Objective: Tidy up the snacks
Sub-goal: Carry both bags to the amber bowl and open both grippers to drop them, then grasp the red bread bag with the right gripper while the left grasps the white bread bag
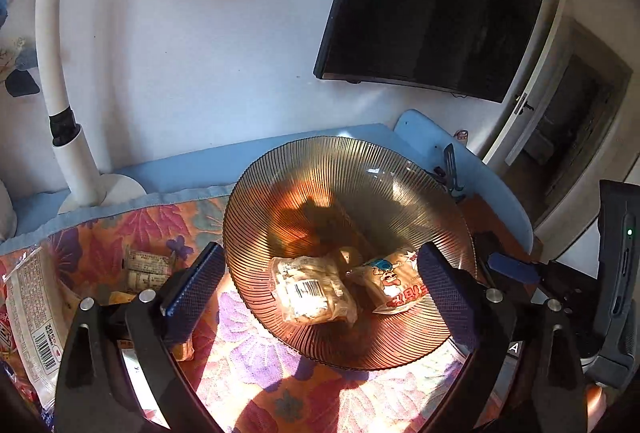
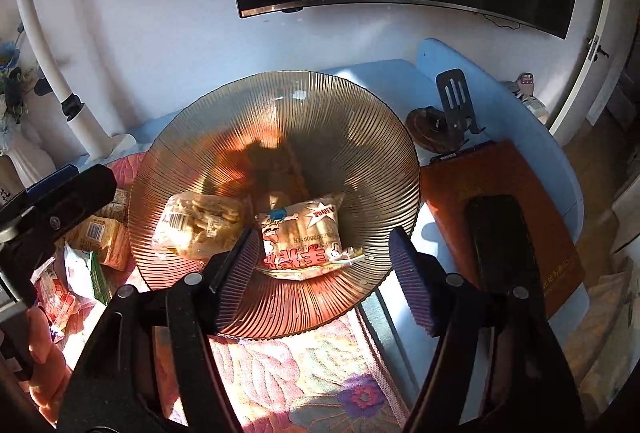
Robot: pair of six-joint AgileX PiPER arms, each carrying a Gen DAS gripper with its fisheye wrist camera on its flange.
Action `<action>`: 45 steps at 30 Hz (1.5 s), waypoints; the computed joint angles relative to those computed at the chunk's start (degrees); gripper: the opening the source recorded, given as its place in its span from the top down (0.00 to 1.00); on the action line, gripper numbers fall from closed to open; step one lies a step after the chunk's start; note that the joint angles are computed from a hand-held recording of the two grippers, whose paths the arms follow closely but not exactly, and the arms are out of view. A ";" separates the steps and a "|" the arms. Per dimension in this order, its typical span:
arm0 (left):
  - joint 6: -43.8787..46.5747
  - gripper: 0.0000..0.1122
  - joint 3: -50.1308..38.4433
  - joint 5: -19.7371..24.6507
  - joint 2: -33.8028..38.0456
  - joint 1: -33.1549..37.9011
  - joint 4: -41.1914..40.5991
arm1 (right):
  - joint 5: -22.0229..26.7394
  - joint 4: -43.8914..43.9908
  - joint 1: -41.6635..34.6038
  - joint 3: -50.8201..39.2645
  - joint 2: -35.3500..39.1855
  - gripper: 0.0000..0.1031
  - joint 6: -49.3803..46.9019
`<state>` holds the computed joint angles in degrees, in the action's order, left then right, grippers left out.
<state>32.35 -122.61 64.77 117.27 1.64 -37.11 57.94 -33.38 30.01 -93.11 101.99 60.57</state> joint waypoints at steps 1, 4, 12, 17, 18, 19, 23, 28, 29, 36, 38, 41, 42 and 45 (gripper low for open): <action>1.23 0.15 1.81 -0.71 -1.57 0.88 -0.67 | -0.21 -0.03 0.50 0.58 -0.60 0.36 0.19; 3.85 0.15 6.10 -0.94 -5.39 4.59 -3.16 | -1.93 -1.04 2.70 2.33 -2.49 0.37 1.38; 12.87 0.15 19.84 -1.31 -17.70 19.54 -9.52 | -5.64 -5.36 15.47 0.44 -4.06 0.37 2.77; 19.02 0.14 25.75 1.45 -22.19 35.28 -14.22 | -8.84 -7.05 21.76 -3.94 1.80 0.36 3.25; 19.62 0.13 26.84 0.72 -22.32 37.81 -13.73 | -10.22 -6.65 22.37 -4.45 3.41 0.35 3.33; 19.98 0.13 28.66 -1.72 -22.72 39.47 -12.17 | -12.85 -5.75 22.52 -4.18 4.59 0.35 3.34; 19.26 0.13 32.31 -10.32 -19.26 44.58 -5.02 | -17.32 -5.81 23.85 -6.19 11.55 0.36 4.66; 20.86 0.13 37.17 -21.10 -14.50 47.87 -3.40 | -19.25 -4.30 22.84 -9.32 17.96 0.28 3.57; 21.84 0.13 38.05 -22.46 -13.88 48.07 -3.86 | -19.04 -3.42 22.54 -10.13 18.93 0.28 3.11; 25.33 0.13 42.14 -28.42 -14.17 46.06 -5.34 | -16.16 -1.30 21.90 -12.73 21.65 0.26 1.83; 23.76 0.13 42.54 -29.42 -14.21 45.18 -3.05 | -16.67 0.39 21.26 -12.64 21.73 0.26 0.94; 26.62 0.13 43.74 -30.20 -14.90 45.35 -5.48 | -18.17 1.14 20.65 -11.21 20.98 0.24 1.02; 26.64 0.13 43.62 -29.90 -14.77 45.35 -5.34 | -18.39 0.90 20.64 -10.70 20.69 0.22 1.45; 27.16 0.13 43.27 -29.29 -14.46 45.38 -5.48 | -18.60 0.22 20.72 -10.08 20.35 0.20 2.46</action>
